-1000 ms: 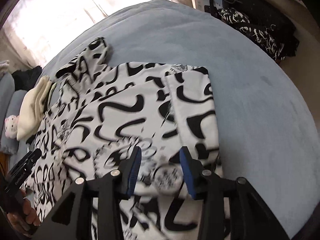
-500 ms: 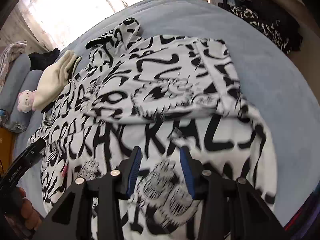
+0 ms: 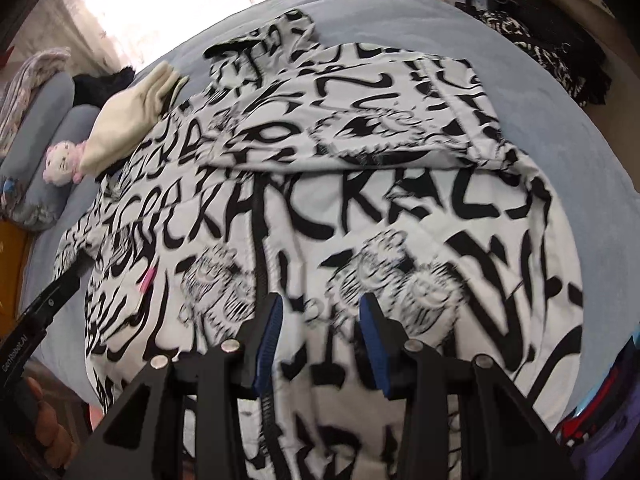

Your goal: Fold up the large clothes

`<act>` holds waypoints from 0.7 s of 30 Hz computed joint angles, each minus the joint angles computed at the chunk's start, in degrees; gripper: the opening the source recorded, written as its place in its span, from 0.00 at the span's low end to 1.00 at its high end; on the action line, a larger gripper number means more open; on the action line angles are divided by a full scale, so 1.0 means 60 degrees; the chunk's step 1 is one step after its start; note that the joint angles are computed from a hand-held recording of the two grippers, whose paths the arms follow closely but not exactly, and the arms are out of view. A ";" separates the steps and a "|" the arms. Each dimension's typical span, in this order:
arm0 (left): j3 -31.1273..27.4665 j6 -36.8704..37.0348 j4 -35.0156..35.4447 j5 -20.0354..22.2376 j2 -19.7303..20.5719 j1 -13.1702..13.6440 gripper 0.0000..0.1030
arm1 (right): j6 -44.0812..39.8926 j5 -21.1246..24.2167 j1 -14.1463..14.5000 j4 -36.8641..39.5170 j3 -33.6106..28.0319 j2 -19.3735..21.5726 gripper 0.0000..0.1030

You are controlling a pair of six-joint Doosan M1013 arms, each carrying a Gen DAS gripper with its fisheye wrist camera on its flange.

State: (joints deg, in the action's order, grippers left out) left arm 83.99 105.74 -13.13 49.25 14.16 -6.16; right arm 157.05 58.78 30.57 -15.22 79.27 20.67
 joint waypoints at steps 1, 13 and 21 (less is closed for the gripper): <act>0.0043 0.0035 -0.0044 0.0000 -0.0032 0.0103 0.57 | -0.0100 0.0014 0.0045 0.0047 -0.0083 0.0054 0.39; -0.0068 -0.0055 -0.0276 -0.0074 0.0177 0.1414 0.57 | -0.1274 0.0687 0.0658 -0.0147 -0.2194 0.1333 0.39; -0.0725 -0.0359 -0.0339 0.0175 0.0903 0.2273 0.57 | -0.2091 0.1181 0.0895 -0.0057 -0.4356 0.2770 0.39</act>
State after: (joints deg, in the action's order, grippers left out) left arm 79.64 103.59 -15.17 50.30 19.58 7.48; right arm 144.50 65.86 35.94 -15.56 53.14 37.29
